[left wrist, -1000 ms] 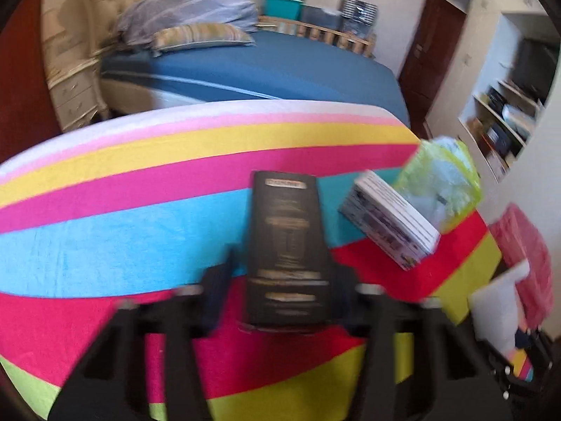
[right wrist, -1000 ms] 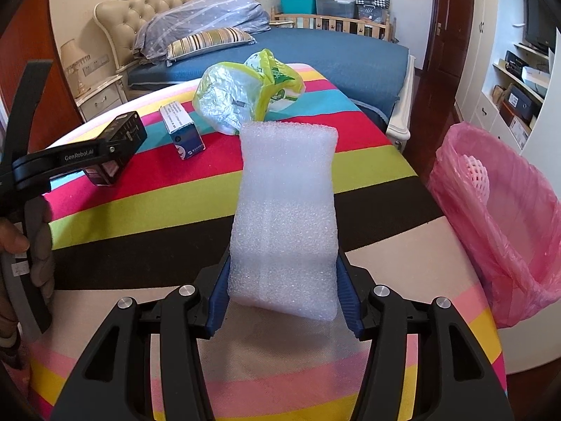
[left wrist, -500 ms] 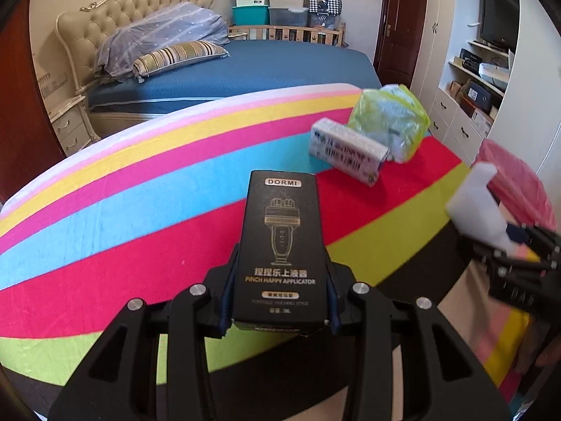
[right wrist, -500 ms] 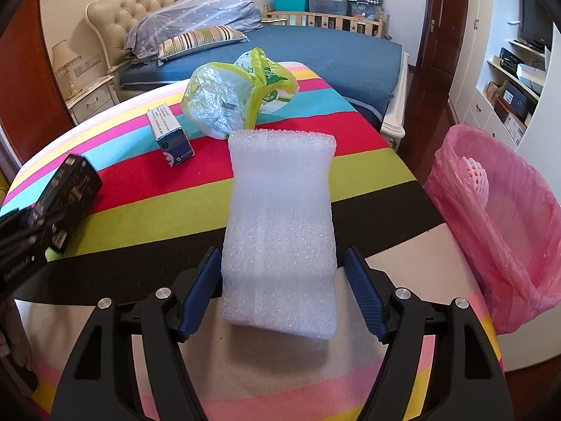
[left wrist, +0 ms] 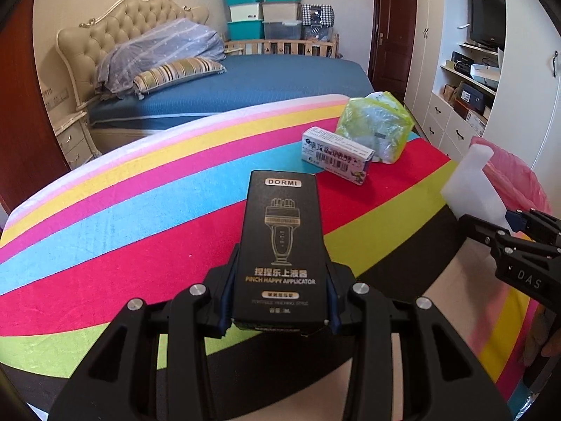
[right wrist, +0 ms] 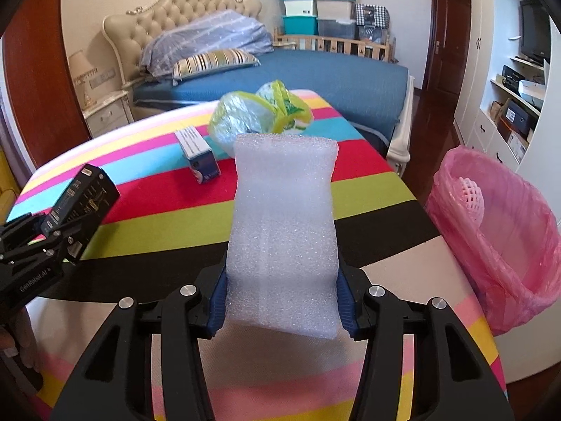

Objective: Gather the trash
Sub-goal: 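Carry the black box and foam sheet over the pink wastebasket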

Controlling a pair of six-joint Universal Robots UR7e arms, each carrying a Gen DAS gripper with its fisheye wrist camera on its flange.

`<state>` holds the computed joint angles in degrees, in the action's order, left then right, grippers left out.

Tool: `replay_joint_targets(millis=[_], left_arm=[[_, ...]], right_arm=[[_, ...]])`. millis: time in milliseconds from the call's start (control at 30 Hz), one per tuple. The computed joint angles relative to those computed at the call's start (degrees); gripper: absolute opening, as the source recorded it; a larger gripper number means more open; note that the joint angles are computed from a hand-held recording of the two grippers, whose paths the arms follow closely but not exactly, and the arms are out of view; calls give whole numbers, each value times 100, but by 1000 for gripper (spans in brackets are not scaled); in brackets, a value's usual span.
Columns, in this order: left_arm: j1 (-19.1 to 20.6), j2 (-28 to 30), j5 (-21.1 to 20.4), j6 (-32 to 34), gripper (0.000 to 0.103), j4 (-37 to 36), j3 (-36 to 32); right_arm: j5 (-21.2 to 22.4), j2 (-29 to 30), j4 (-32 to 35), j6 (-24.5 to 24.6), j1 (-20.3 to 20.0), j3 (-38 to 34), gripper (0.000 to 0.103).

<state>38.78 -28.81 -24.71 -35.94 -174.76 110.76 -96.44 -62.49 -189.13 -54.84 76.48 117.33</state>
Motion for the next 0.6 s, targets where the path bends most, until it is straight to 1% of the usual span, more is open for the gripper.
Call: replay_joint_targets(millis=[167,367,600], left_arm=[[-173,57,136,166,39,-339,98],[-390,123,248,384,39,-693,196],[-580,286,296,728,39,-1103,150]], right_arm=[[439,-265,-137,-40,-103,284,49],[1010,-590,-472,-277,-220,703,49],[1443,-804,-802,-453,-366,990,49]])
